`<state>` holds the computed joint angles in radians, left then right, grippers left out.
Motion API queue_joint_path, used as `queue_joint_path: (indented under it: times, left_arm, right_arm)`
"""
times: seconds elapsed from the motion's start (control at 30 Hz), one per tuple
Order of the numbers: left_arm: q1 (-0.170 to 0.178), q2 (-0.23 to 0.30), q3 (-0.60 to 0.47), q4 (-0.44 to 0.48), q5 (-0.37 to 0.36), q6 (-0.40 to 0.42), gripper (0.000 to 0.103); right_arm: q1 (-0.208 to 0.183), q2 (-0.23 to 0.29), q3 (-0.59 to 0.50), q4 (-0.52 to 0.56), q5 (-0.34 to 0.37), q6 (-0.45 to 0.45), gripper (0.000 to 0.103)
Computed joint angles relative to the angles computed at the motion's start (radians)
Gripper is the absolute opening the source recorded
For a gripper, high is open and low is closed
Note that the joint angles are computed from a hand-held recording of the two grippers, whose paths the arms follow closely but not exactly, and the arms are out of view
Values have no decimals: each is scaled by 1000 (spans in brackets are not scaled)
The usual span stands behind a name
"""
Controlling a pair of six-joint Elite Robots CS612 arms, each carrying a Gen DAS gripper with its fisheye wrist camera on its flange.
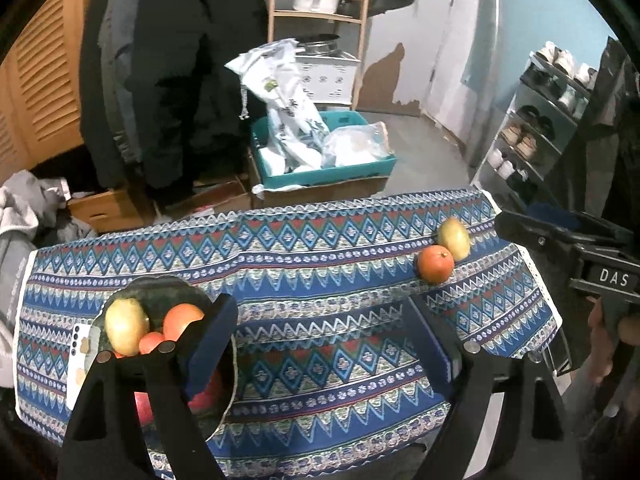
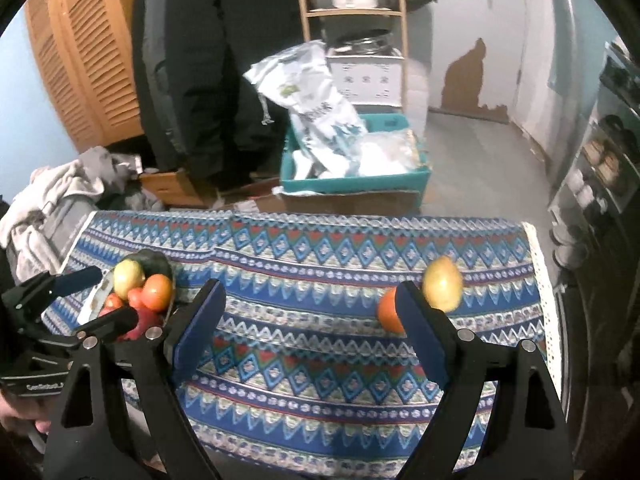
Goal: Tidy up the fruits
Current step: 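Move both open tools toward the loose orange and yellow-green pear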
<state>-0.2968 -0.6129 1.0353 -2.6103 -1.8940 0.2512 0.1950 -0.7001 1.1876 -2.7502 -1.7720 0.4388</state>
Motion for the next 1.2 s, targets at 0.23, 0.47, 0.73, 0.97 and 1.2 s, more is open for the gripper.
queue_joint_path:
  times: [0.23, 0.47, 0.73, 0.97, 1.2]
  left_arm:
    - [-17, 0, 1, 13, -8, 21, 86]
    - [-32, 4, -6, 33, -23, 38, 86]
    - [-55, 21, -36, 86, -25, 62, 86]
    - [-84, 53, -99, 149, -24, 101, 86]
    - [-109, 115, -204, 286, -43, 106, 87]
  right_arm:
    - [-12, -23, 47, -3, -22, 32, 87]
    - [-22, -42, 88, -14, -43, 55, 87]
    - [-55, -65, 145, -23, -4, 108, 87]
    - [-95, -78, 160, 23, 45, 131, 87]
    - [-129, -75, 132, 112, 40, 55, 87]
